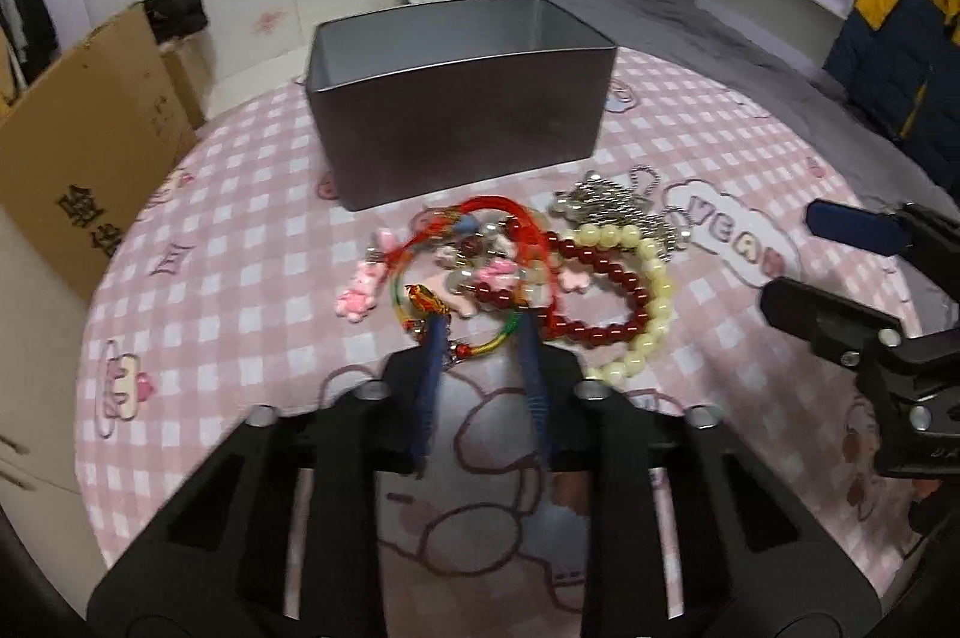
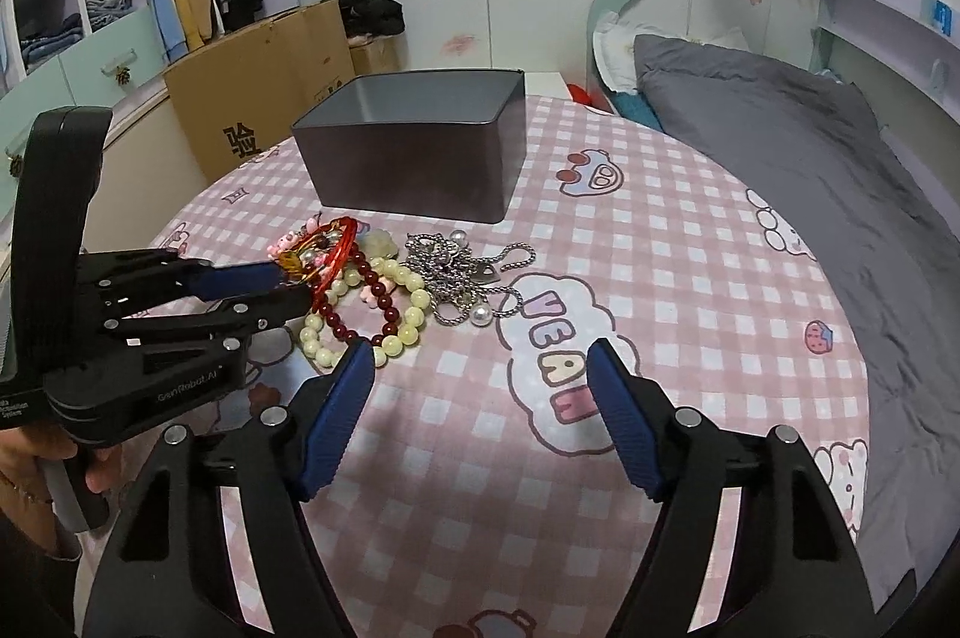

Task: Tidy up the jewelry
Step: 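Lower the left tool to the jewelry and grasp the red string bracelet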

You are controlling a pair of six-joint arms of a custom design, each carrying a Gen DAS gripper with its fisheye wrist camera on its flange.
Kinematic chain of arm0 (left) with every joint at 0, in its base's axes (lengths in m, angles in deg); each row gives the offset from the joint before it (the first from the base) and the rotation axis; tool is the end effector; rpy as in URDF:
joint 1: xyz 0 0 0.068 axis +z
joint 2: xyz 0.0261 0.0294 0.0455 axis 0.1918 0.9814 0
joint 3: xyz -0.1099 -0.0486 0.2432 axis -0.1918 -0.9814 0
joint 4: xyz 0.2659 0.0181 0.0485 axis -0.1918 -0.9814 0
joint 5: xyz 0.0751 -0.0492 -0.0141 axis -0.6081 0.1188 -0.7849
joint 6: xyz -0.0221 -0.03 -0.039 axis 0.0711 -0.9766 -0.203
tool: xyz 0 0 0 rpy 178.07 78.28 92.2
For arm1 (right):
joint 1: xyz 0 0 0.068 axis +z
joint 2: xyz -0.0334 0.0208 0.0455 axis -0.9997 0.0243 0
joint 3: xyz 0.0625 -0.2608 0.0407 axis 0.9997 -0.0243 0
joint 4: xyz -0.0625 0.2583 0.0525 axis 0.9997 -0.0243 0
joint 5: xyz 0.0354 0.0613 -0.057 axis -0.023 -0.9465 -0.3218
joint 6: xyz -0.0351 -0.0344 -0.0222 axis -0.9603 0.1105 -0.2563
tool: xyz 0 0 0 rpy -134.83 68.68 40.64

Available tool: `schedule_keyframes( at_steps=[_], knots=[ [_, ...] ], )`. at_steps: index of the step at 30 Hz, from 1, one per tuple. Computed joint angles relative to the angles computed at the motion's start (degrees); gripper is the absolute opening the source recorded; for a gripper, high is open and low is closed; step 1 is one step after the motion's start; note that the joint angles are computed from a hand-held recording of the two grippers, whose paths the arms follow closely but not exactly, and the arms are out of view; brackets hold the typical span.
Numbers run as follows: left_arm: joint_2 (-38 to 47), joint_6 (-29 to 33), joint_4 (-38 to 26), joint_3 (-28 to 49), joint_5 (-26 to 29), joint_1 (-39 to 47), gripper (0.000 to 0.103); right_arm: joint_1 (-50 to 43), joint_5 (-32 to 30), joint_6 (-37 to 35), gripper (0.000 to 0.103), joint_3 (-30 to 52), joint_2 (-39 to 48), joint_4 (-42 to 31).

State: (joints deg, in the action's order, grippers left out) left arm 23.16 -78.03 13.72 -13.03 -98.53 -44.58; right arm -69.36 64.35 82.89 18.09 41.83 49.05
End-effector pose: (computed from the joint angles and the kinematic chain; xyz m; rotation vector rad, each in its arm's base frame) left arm 0.1903 -0.2491 0.1708 0.1579 2.4507 -0.0755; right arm 0.1736 0.0670 0.1831 -0.5446 2.3201 0.3404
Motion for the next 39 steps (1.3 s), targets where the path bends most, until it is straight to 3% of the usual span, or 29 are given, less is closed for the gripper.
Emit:
schedule_keyframes(
  at_steps=[1, 7, 15, 18, 24, 29, 39],
  knots=[
    [-0.26, 0.28, 0.71, -0.31, 0.67, 0.24, 0.01, 0.11, -0.04, 0.1, 0.065, 0.1, 0.32, 0.11],
    [-6.25, -1.58, 4.16, -4.94, 2.09, 1.1, 0.004, 0.56, -0.87, 0.01, 0.049, 1.12, 1.81, -0.42],
    [-16.0, -6.57, 1.08, -9.76, -1.06, -0.96, 0.004, 4.3, -1.16, 0.69, 0.028, 4.14, 6.89, 0.18],
    [-20.54, -7.93, -0.39, -11.46, -2.02, -1.89, 0.004, 6.8, -0.24, 0.57, 0.024, 5.46, 9.23, 1.02],
    [-19.04, -5.84, 1.4, -11.4, 0.18, -1.65, 0.005, 10.56, 2.7, 0.11, 0.024, 8.2, 14.57, 2.9],
    [-11.96, -2.52, 1.95, -7.79, 1.97, -0.89, 0.005, 9.09, 1.99, 0.86, 0.024, 6.92, 12.1, 2.55],
    [-7.36, 0.18, 3.35, -5.34, 4.84, 0.98, 0.007, 8.12, 1.79, 0.24, 0.024, 6.77, 12.16, 2.37]
  ],
)
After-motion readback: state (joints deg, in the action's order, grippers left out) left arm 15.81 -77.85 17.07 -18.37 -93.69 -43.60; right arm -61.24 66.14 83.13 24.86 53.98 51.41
